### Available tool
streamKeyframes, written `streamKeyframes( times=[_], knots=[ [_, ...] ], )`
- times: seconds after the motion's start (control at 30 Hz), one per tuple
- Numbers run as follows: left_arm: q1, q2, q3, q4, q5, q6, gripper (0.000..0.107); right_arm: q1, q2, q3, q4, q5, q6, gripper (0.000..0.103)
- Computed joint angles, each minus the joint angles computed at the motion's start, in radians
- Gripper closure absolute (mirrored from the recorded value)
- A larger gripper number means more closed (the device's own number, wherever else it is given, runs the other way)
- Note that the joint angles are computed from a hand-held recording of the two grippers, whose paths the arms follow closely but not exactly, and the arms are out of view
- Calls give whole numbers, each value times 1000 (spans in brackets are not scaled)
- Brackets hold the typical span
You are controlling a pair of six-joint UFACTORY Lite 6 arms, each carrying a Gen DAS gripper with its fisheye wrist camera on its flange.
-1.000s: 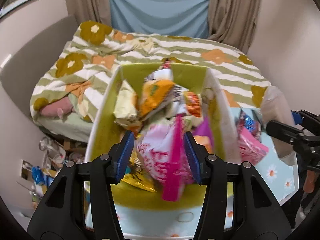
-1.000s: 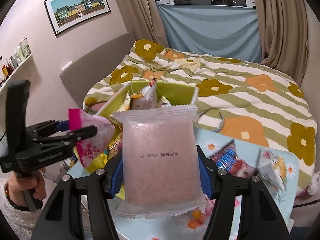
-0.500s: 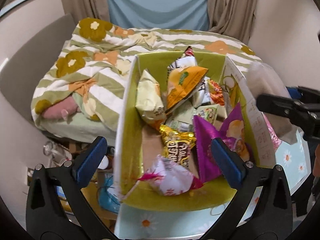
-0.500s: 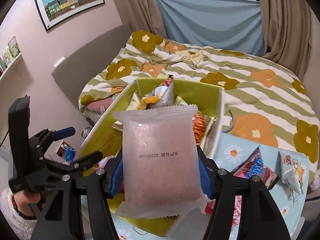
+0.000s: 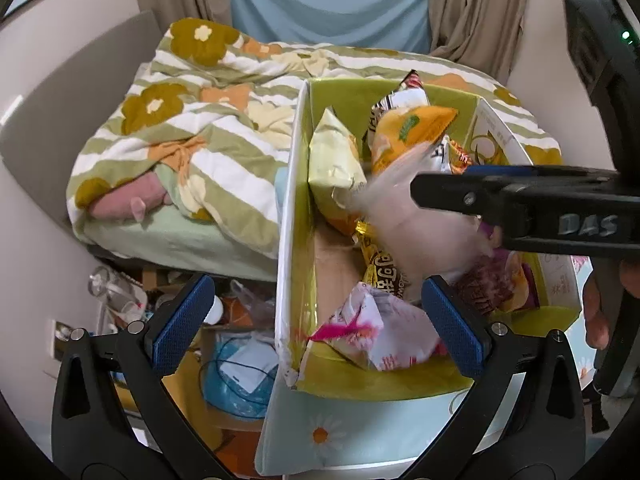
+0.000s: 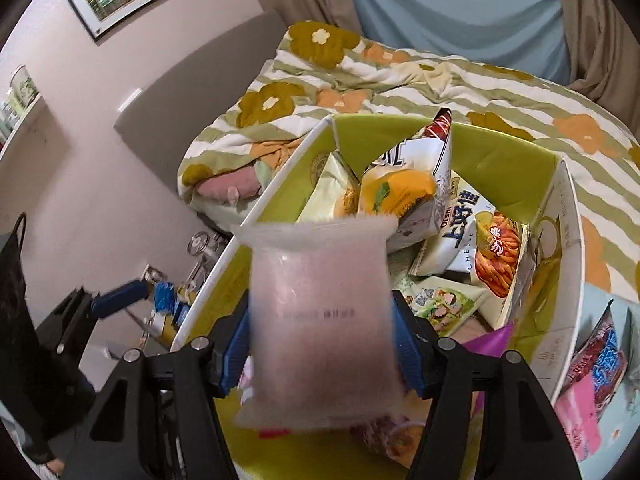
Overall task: Organize snacks
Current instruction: 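Move both grippers back over the remaining snack bags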
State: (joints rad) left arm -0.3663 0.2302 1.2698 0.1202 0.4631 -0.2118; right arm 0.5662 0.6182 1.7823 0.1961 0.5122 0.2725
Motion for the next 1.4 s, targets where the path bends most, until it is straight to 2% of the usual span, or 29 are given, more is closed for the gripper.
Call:
streamKeyframes(
  times=[0.1, 0.13, 0.27, 0.3, 0.53, 0.73, 0.97, 1.1, 1.3, 1.4],
  knots=[
    [-6, -7, -21, 13, -4, -21, 4, 12, -46, -52, -74, -22, 58, 9],
    [-9, -11, -27, 23, -3, -31, 4, 14, -60, -69, -90, -29, 72, 6],
    [-18, -36, -51, 36, -5, -36, 4, 14, -148, -194, -98, -81, 100, 4],
    [-23, -48, -55, 50, -2, -43, 4, 17, -172, -223, -127, -91, 132, 0],
    [-61, -128, -50, 69, 15, -55, 4, 53, -345, -368, -367, -110, 381, 0],
    [-150, -136, 32, 49, 43, -38, 4, 69, -559, -508, -565, -50, 594, 0],
    [-340, -76, 157, 151, 82, -158, 4, -3, -876, -704, -598, 72, 588, 0],
    [-474, 26, 277, 245, 123, -280, 4, -151, -1090, -828, -504, 122, 410, 0],
    [-651, 314, 627, 306, 257, -389, 4, -583, -1272, -925, -116, 184, -202, 0],
    [-721, 526, 911, 307, 368, -410, 4, -820, -1269, -942, 89, 229, -516, 0]
  ],
)
